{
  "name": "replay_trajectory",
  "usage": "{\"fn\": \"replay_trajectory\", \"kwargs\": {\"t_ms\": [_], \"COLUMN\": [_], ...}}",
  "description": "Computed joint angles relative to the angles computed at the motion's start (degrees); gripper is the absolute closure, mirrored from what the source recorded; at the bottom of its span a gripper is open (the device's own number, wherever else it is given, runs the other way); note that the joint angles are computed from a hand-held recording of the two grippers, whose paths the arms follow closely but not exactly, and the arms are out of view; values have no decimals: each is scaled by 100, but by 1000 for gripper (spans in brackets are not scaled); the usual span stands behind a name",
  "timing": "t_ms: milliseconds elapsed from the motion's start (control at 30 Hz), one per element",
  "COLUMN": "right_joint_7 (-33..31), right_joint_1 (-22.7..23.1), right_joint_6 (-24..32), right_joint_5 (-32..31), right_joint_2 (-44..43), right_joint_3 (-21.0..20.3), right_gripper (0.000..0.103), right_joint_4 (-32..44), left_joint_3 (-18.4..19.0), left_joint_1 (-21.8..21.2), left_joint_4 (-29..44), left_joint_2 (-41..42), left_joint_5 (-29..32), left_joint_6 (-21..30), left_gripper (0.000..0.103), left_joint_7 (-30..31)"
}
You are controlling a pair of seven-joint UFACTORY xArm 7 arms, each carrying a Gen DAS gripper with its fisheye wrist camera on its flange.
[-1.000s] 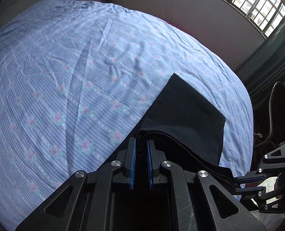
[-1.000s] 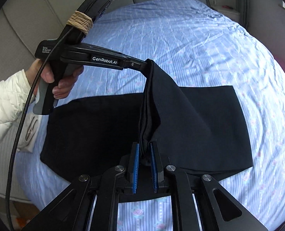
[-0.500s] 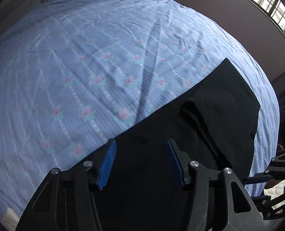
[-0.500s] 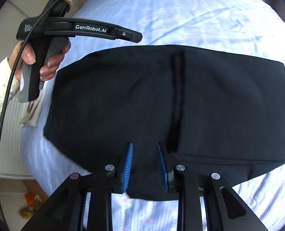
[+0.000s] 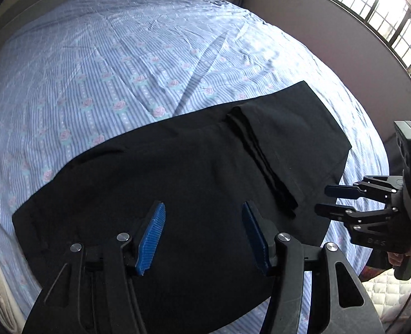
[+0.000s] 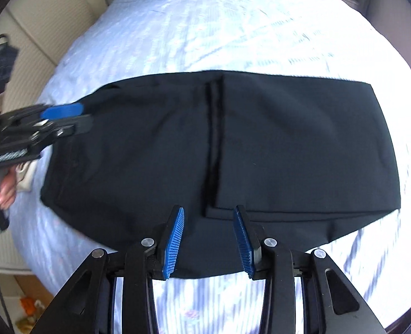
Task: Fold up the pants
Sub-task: 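Withdraw both open grippers from the folded black trousers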
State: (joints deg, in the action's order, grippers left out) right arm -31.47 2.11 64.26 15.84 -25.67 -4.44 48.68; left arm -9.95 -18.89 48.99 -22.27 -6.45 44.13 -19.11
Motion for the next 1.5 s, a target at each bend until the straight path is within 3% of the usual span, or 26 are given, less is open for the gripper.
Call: {"fn": "replay_trajectory", "kwargs": {"t_ms": [200,500,667,700,900,1233,1333,1400,1500], "right_joint_7": [-42,-544,-640,-753,-1335,-1803,-1809,-1912,-2050], "right_joint_1": [-9,-9,-30,-25,-18,51,110,135,147], "right_joint_6": [-400,-575,-622,-598,-107,-26,45,341,722], "right_joint_5": [-267,-93,-143,-119,105,259,295,305,390], "right_joint_2": [428,827,972,949,800,986,974,892,541], "right_joint_3": [132,81,143,122,-18,147,217,183,100], "right_gripper": [65,66,78,88,92,90,83,70,68], "right_joint_4": [-48,-3,-9,-12,168,183,151,216,208], "left_joint_3": [-398,-959,-1097,-1105,-1211,-1523,-1640,-1678,-1716], "left_joint_1": [-181,-322,-458,-501,-644,-721,-715,-738,-791], "left_joint_4": [-439,-755,-456,-413,-230,235,433,480,519], "left_joint_2": [-395,-763,-561,-565,-681,-559,-537,-624,-852], "left_joint_5": [-130,-95,274,331,558,810,946,980,988], "left_joint_6": [67,148,326,393,925,1894,2275,2444,2680], "left_gripper": [47,47,47,47,47,44,40,38,36], "left_joint_7": [-1207,-3703,-4400,-4477,-5001,-6226,-6748,-7069,-7400]}}
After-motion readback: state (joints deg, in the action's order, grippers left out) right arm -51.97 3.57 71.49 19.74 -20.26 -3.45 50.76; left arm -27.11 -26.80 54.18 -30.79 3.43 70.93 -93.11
